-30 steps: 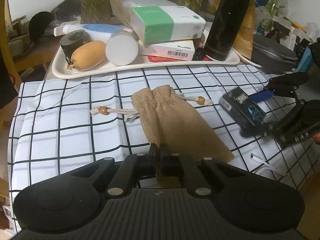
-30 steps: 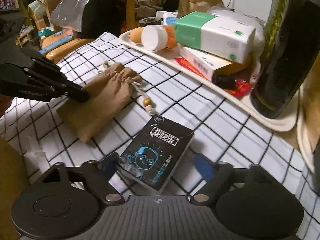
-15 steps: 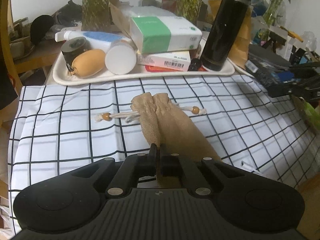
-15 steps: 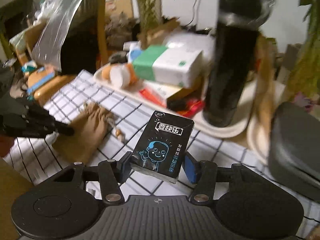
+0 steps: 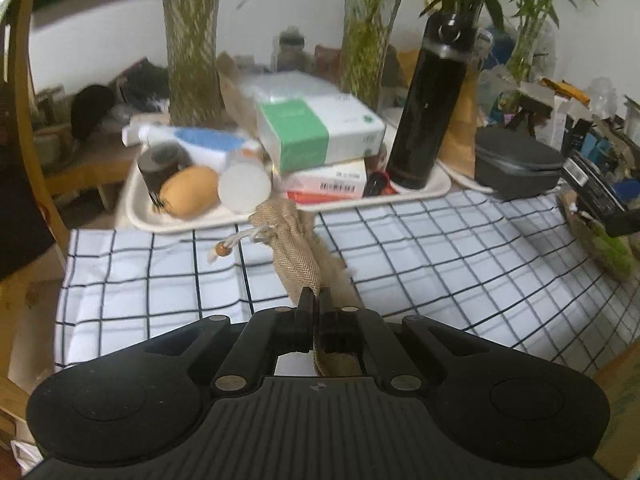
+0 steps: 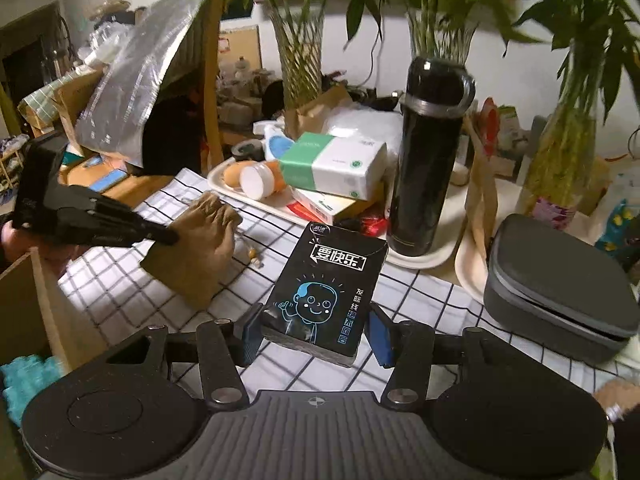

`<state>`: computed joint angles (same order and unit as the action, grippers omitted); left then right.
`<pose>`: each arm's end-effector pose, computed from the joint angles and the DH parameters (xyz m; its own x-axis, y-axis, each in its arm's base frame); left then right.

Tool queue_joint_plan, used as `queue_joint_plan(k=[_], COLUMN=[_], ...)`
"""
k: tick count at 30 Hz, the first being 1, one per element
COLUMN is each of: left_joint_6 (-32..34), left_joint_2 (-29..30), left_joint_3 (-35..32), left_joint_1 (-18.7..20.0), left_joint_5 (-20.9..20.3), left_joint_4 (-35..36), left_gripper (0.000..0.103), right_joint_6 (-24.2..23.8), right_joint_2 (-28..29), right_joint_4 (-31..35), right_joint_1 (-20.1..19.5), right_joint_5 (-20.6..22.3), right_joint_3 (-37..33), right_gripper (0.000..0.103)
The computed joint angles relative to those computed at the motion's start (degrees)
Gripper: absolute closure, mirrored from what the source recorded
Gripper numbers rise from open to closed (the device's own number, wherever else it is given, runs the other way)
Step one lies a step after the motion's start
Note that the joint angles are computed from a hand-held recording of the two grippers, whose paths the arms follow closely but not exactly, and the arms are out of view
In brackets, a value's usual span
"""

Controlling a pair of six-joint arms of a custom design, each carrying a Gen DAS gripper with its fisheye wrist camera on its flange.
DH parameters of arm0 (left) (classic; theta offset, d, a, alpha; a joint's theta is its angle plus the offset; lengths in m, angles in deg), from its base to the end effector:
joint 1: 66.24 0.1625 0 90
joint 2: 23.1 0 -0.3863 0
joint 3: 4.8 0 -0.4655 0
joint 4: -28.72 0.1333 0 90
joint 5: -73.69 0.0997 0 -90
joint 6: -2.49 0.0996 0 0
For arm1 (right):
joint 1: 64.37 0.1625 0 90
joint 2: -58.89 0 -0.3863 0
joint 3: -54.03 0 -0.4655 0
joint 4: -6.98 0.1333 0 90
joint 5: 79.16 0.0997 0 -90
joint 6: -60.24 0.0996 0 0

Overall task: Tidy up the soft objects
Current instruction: 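Lift the black card box with right tool while left tool lifts the pouch, then lower the pouch into the cardboard box with left tool while right tool lowers the card box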

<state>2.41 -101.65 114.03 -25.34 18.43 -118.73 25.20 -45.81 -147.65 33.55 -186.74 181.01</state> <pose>-0.2922 -0.5046 0.1914 -0.6662 0.5101 -0.5440 0.7212 0.6263 -0.2960 0.1670 -0.4517 0.3567 -0.7376 -0.3628 0.5695 -0.6416 0.6396 -0.4234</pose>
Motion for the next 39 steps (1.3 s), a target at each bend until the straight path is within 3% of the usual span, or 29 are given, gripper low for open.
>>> queue_joint_plan(k=[9,20,34,39], left_joint_6=[0.48,2.04,-1.06,-2.77], left_joint_2=[-4.4,-10.7,-18.97,-21.79], left_joint_3=[1.64,4.08,5.6,6.88], left_joint_1=[-5.22,-13.95,-23.33,-24.76], left_joint_5=[2.54,6.1,3.85,2.67], left_joint_4=[-0.37,-0.34,9.93,13.97], left_gripper=[0.101,0.101,0.101,0.101], right_joint_6=[2.96,3.98,6.86,8.82], right_joint_2=[-8.43,-13.44,-17.23,-17.78], right_joint_4=[-2.22,-4.17,-2.67,-1.68], right_joint_1=[4.13,9.49,16.14,18.84], right_joint_5=[-2.77,-3.8,-5.09,-9.12], right_joint_3=[6.14,10.16,13.09,13.84], right_gripper=[0.047,0.047,0.047,0.047])
